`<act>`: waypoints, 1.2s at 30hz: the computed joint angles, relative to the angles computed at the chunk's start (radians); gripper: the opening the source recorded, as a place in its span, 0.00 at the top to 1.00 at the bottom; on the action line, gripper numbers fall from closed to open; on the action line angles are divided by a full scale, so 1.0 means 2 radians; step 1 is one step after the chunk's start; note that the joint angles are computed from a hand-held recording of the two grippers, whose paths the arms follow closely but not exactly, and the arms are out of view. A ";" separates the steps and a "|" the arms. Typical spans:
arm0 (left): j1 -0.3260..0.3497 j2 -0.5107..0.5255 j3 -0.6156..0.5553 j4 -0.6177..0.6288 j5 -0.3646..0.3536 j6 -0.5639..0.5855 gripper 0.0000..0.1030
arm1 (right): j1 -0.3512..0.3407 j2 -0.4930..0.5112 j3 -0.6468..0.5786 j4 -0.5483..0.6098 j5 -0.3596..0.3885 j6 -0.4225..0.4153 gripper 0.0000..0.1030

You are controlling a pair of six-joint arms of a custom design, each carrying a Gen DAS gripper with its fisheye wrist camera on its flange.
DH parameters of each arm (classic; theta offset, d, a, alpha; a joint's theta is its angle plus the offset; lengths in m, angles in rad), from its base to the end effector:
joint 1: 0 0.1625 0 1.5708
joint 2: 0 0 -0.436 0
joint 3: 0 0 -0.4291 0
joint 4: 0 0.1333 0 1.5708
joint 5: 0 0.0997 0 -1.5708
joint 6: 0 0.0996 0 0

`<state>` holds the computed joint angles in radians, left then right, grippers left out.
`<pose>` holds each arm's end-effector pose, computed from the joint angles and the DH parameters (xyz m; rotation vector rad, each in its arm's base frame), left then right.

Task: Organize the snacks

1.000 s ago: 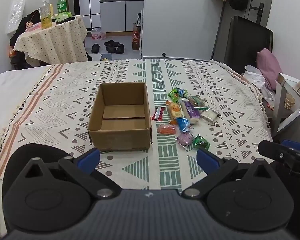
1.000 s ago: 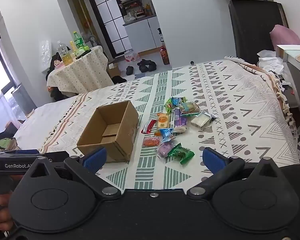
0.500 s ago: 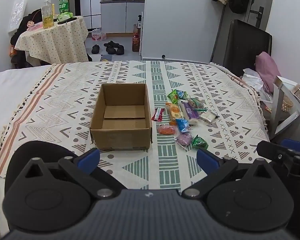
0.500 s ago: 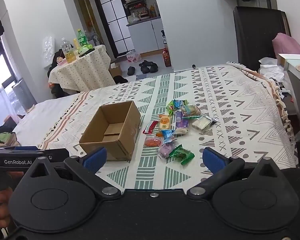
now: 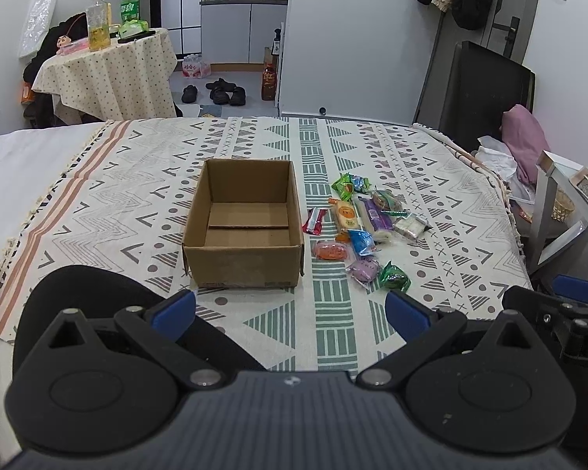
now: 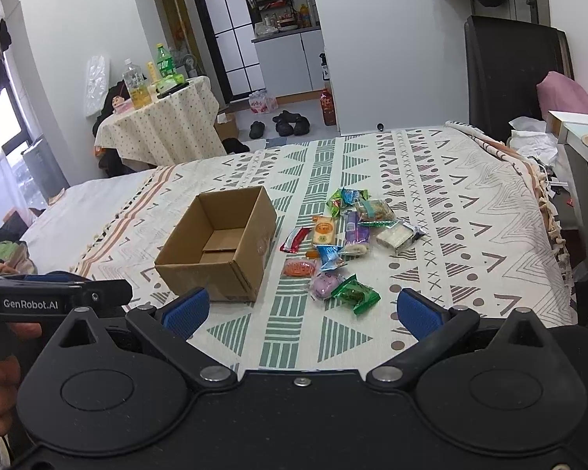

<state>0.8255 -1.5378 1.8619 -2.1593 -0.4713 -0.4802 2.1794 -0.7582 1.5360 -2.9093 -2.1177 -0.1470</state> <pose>-0.1957 -0.5395 0.4440 0.1120 2.1842 -1.0053 0.4968 -0.5703 0.1422 0.7633 -2.4922 0.8949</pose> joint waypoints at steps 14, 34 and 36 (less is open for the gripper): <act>0.002 0.001 -0.001 0.001 -0.003 0.004 0.01 | 0.004 0.002 -0.003 0.005 0.002 -0.003 0.00; 0.000 0.001 0.001 0.001 0.006 -0.002 0.01 | 0.003 0.001 -0.005 0.007 0.001 -0.004 0.00; 0.000 0.001 0.001 0.000 0.006 -0.001 0.01 | 0.003 0.001 -0.005 0.006 0.001 -0.003 0.00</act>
<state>0.8249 -1.5365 1.8640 -2.1592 -0.4593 -0.4818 2.1855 -0.7557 1.5252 -2.8972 -2.1154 -0.1530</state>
